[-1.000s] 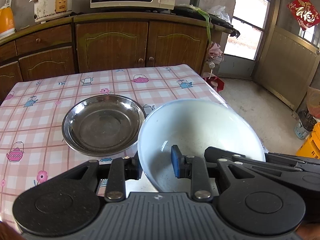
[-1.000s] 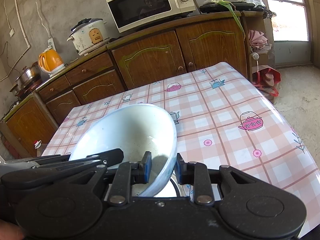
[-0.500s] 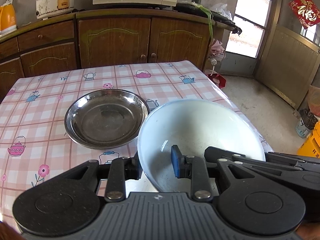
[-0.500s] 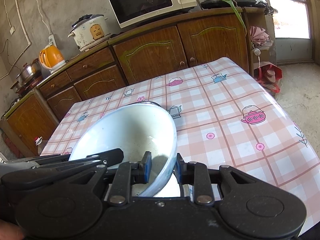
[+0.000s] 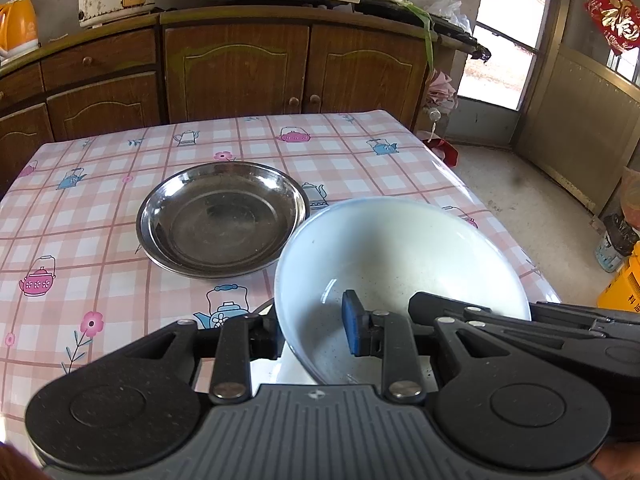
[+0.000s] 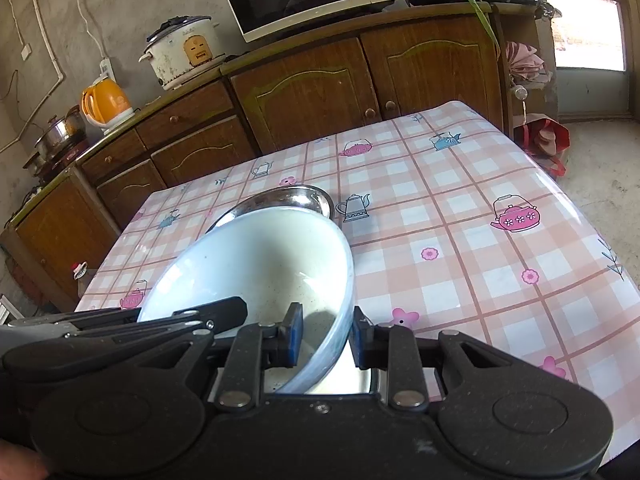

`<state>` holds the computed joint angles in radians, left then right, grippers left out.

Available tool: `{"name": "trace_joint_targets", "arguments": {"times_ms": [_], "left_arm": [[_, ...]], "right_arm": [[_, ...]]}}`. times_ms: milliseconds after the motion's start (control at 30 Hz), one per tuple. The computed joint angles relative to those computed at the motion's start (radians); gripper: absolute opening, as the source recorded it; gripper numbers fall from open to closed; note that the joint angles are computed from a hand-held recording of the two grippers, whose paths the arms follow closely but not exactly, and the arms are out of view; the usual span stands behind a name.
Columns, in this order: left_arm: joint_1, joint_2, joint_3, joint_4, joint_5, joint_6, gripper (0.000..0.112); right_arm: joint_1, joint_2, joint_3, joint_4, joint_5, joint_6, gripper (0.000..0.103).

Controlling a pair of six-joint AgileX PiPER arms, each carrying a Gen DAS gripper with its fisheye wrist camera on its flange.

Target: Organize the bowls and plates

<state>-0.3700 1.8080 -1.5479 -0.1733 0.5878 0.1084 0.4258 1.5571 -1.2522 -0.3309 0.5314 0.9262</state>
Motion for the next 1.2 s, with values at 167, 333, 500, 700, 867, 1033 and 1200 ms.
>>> {"name": "trace_joint_targets", "arguments": {"times_ms": [167, 333, 500, 700, 867, 1033, 1200], "left_arm": [[0.002, 0.0, 0.007, 0.002, 0.004, 0.0, 0.028], [0.004, 0.0, 0.012, 0.006, 0.008, -0.003, 0.028], [0.007, 0.0, 0.017, 0.006, 0.012, -0.001, 0.028], [0.012, 0.001, 0.023, 0.006, 0.017, 0.003, 0.028], [0.016, 0.006, 0.021, 0.002, 0.028, 0.008, 0.028], [0.018, 0.005, 0.025, 0.003, 0.033, 0.006, 0.028], [0.022, 0.009, 0.027, 0.003, 0.04, 0.007, 0.028]], "right_arm": [[0.001, 0.005, 0.003, 0.014, -0.001, -0.011, 0.032], [0.003, 0.012, 0.003, 0.027, -0.002, -0.018, 0.032], [0.001, 0.018, 0.005, 0.048, -0.005, -0.035, 0.032], [0.004, 0.026, 0.007, 0.063, -0.008, -0.045, 0.032], [0.003, 0.034, 0.005, 0.083, -0.007, -0.061, 0.032], [0.003, 0.042, 0.004, 0.096, -0.008, -0.071, 0.032], [0.004, 0.052, 0.002, 0.114, -0.009, -0.084, 0.032]]}}
